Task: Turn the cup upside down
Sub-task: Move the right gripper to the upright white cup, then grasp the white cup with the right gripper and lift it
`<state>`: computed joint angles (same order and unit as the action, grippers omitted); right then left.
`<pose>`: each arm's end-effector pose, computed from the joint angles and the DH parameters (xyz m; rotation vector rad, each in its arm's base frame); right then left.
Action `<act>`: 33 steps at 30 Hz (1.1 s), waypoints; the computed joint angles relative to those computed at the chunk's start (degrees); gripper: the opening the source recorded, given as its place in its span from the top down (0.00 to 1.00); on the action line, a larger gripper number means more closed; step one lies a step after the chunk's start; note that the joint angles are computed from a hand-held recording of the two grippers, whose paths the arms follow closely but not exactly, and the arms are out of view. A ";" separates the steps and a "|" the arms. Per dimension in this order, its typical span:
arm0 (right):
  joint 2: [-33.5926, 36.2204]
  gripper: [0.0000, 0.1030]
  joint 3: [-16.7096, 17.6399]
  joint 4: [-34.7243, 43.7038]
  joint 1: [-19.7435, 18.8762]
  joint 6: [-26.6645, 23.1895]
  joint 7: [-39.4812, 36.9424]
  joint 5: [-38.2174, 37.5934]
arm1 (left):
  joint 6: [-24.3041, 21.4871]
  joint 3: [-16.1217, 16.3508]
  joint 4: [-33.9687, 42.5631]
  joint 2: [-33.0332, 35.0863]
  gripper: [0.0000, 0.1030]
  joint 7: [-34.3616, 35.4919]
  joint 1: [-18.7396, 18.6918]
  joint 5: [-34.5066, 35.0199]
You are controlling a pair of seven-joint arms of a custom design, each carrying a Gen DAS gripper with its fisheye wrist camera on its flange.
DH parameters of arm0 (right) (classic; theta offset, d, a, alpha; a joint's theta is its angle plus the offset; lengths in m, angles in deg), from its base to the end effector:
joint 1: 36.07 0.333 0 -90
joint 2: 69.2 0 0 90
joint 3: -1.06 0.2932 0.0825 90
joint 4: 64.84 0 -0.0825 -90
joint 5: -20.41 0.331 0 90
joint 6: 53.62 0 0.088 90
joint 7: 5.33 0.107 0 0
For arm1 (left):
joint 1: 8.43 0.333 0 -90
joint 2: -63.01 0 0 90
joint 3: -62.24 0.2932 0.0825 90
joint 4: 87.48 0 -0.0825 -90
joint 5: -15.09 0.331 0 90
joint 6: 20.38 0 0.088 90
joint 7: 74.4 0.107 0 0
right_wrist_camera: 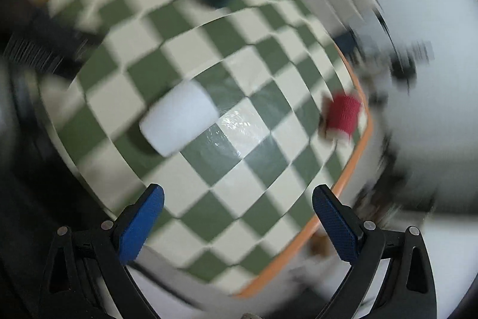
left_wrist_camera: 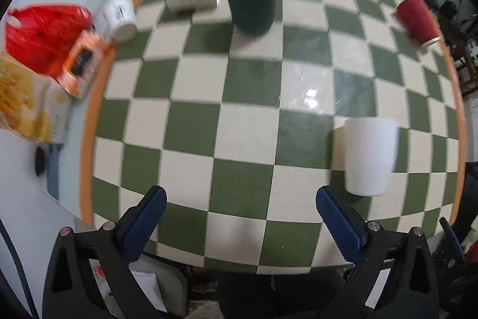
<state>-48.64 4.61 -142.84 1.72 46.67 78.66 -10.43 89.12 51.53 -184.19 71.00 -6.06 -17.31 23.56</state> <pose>0.4945 0.3653 0.5184 2.7028 -0.9240 0.6805 0.5329 -0.1726 0.5102 -2.1169 2.1261 -0.0466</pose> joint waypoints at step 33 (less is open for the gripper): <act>4.49 0.19 -3.48 -27.84 -1.51 49.68 -74.52 -32.38 | 3.53 1.21 -7.81 4.35 0.00 -4.85 3.77 -2.54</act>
<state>-44.15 1.12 -170.67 0.21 96.35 4.13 -42.80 92.65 52.75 -192.00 75.35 -10.90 -13.55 21.02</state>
